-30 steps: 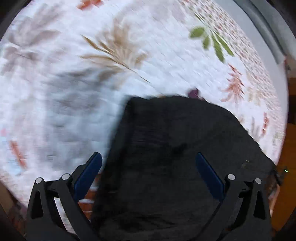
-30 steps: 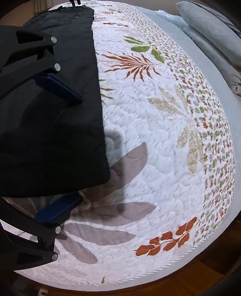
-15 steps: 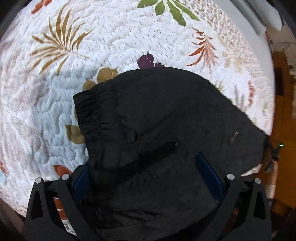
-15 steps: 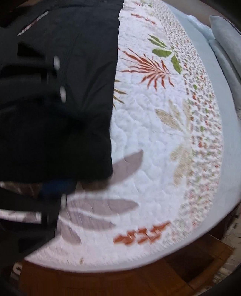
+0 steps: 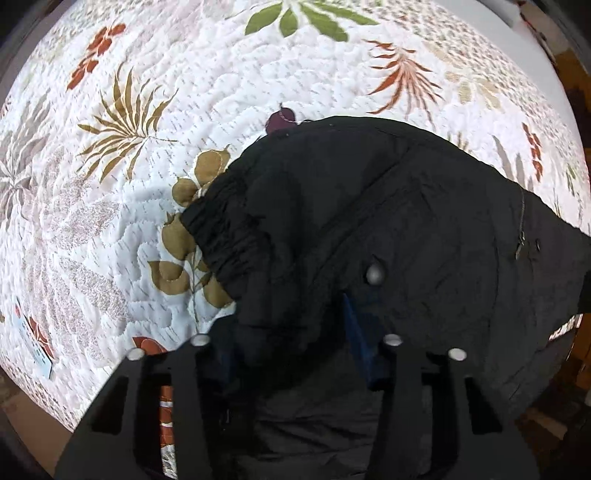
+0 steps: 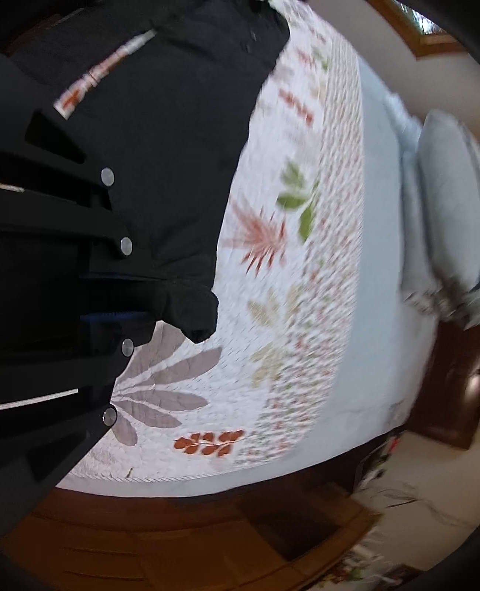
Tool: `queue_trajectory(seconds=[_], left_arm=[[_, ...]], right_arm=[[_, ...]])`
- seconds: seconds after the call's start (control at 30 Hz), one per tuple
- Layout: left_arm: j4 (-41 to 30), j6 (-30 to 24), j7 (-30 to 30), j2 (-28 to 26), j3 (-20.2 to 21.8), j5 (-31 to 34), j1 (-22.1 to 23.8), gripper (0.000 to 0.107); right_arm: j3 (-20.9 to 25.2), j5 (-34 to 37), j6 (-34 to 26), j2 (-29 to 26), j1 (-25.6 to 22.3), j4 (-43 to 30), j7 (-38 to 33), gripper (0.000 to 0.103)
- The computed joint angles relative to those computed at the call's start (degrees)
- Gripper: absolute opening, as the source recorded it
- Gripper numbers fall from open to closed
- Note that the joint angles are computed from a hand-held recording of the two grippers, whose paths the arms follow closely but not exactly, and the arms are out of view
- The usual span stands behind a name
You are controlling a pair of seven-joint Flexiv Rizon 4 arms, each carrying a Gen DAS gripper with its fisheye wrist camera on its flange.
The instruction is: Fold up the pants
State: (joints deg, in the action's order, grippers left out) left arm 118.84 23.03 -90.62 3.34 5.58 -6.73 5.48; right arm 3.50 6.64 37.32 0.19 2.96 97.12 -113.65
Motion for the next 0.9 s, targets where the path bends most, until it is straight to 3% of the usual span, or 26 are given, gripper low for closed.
queue_trajectory(seconds=[0.13, 0.33, 0.5, 0.67, 0.9], left_arm=[[3.09, 2.22, 1.87, 3.35, 0.69, -1.51, -0.28, 0.026], [8.43, 7.12, 4.37, 9.81, 0.81, -2.52, -1.49, 0.019], [13.94, 12.22, 8.32, 16.52, 2.06, -6.5, -3.07, 0.017], [18.72, 13.57, 13.7, 24.99, 5.1, -13.22, -4.67, 0.017], [26.83, 8.94, 17.29, 39.53, 9.46, -16.84, -4.3, 0.017]], right_arm=[[0.17, 5.52, -0.48, 8.39, 0.03, 3.8, -5.73, 0.012], [-1.71, 9.31, -4.02, 21.29, 2.03, 10.59, -10.83, 0.012], [-3.98, 9.21, -7.28, 30.17, 2.0, 16.73, -8.52, 0.011], [-6.64, 9.07, -9.36, 36.64, 0.33, 21.96, -4.12, 0.007], [-9.89, 8.8, -12.23, 43.07, -2.79, 26.94, 1.18, 0.003]])
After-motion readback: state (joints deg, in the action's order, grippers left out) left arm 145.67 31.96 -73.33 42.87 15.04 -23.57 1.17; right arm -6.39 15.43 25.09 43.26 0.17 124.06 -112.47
